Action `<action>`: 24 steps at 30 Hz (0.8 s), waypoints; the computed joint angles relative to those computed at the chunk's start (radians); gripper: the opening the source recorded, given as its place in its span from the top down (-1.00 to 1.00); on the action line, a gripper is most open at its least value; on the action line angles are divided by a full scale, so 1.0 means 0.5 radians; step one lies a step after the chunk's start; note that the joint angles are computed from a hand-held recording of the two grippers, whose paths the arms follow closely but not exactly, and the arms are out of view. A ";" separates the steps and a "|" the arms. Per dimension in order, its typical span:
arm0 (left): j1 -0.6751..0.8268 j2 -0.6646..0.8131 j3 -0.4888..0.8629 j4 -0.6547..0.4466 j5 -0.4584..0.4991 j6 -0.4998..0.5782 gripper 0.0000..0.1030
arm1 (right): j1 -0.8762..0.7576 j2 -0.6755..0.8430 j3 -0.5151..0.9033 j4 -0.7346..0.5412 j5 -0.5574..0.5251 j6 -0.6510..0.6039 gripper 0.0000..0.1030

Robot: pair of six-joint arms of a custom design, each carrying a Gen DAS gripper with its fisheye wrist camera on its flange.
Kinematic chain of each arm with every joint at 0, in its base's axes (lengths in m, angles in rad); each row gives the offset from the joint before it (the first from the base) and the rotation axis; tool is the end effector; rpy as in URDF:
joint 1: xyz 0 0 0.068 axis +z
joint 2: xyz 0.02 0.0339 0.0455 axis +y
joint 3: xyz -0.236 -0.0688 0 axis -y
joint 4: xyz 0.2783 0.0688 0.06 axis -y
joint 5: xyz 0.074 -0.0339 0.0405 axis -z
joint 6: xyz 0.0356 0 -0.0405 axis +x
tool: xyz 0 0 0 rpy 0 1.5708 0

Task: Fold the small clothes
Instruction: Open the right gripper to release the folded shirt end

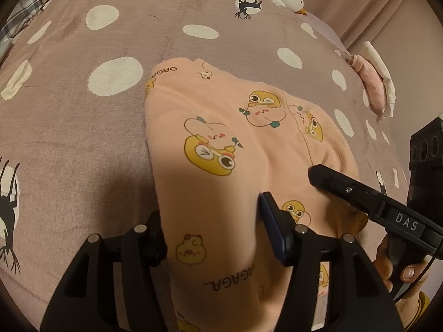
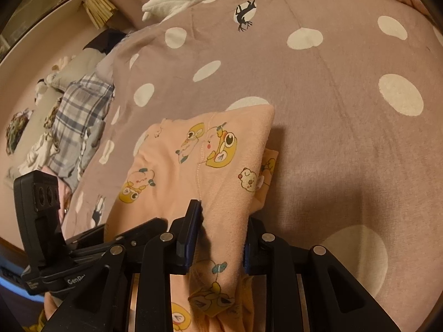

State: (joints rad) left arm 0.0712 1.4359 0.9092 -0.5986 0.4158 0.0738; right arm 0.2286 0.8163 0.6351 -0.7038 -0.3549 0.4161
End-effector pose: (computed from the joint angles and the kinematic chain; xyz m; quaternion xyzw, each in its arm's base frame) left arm 0.3052 0.0073 0.1632 0.0468 0.9542 -0.1851 0.2302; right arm 0.2026 0.0598 0.2112 0.0277 0.9285 0.2625 0.2612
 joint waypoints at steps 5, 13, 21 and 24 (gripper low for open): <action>0.005 -0.014 -0.010 -0.001 -0.013 -0.010 -0.24 | 0.022 0.006 0.012 -0.014 0.046 0.001 0.49; 0.024 -0.054 -0.043 -0.005 -0.053 -0.008 -0.43 | 0.023 -0.009 0.005 -0.036 0.086 0.018 0.35; 0.045 -0.083 -0.062 -0.012 -0.070 -0.002 -0.50 | 0.012 -0.034 -0.004 -0.061 0.107 0.032 0.26; 0.069 -0.089 -0.068 -0.018 -0.062 0.016 -0.53 | -0.024 -0.044 -0.016 -0.066 0.082 0.034 0.21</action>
State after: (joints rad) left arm 0.1056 1.3915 0.8753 -0.6075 0.3848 0.0817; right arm 0.2166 0.7945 0.6271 -0.7368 -0.3137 0.4332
